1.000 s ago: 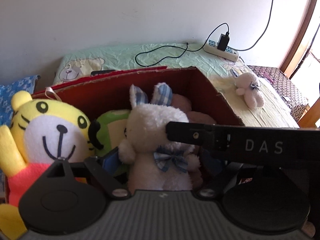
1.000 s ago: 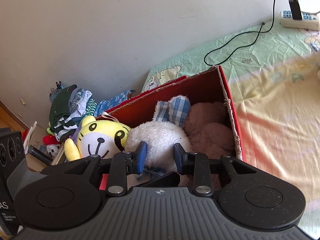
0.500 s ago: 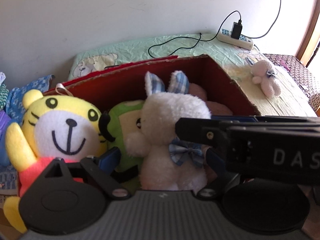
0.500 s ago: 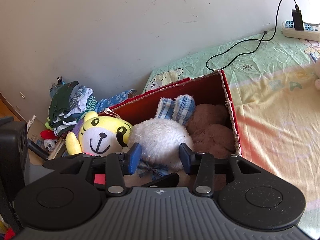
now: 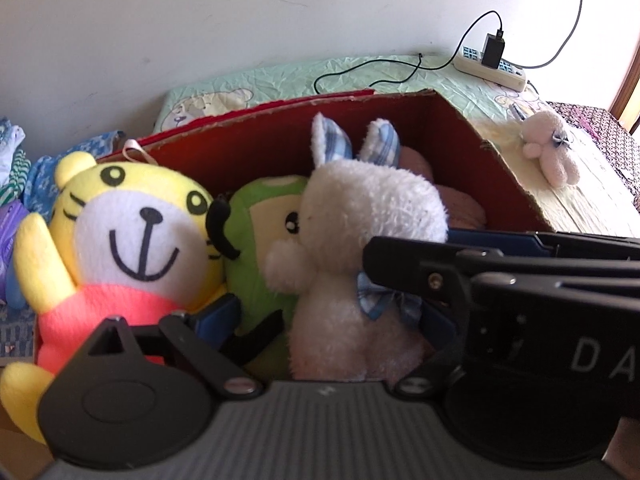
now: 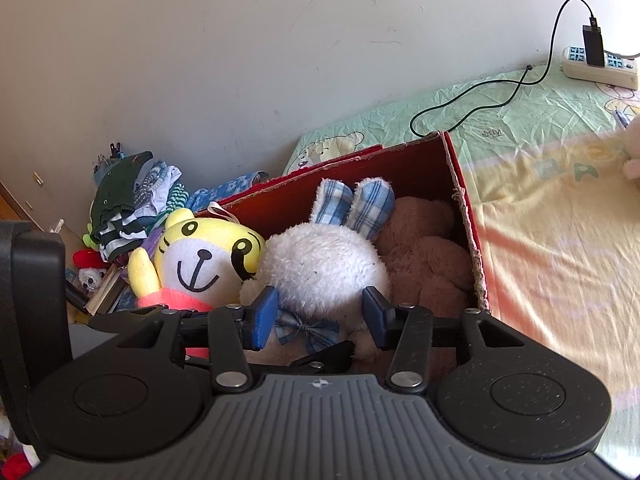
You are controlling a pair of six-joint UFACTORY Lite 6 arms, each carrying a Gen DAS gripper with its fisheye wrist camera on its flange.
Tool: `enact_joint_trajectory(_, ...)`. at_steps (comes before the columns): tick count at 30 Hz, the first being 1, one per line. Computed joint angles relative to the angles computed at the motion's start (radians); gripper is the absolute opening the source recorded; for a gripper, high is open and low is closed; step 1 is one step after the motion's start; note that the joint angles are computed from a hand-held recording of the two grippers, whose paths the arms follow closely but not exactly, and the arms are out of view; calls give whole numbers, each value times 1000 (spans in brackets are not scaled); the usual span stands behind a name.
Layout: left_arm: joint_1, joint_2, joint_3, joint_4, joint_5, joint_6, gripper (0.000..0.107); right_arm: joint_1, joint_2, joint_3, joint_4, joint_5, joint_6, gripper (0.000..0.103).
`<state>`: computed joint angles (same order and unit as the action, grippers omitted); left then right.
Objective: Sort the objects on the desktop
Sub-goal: 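Press the held bunny down into the box beside the green plush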
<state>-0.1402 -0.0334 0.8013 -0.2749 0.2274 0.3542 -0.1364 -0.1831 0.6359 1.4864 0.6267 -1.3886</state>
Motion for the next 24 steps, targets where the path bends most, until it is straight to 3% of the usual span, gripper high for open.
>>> enact_joint_trajectory(3, 5, 21, 7, 28, -7, -42, 102, -5, -7, -10, 4, 7, -7, 49)
enact_joint_trajectory(6, 30, 26, 12, -82, 14, 54, 103, 0, -22, -24, 4, 0, -18, 50)
enact_joint_trajectory(10, 15, 10, -8, -30, -7, -7, 103, 3, -25, -37, 17, 7, -29, 54)
enact_joint_trajectory(24, 9, -18, -69, -210, -82, 140, 103, 32, -57, -84, 118, -37, -132, 54)
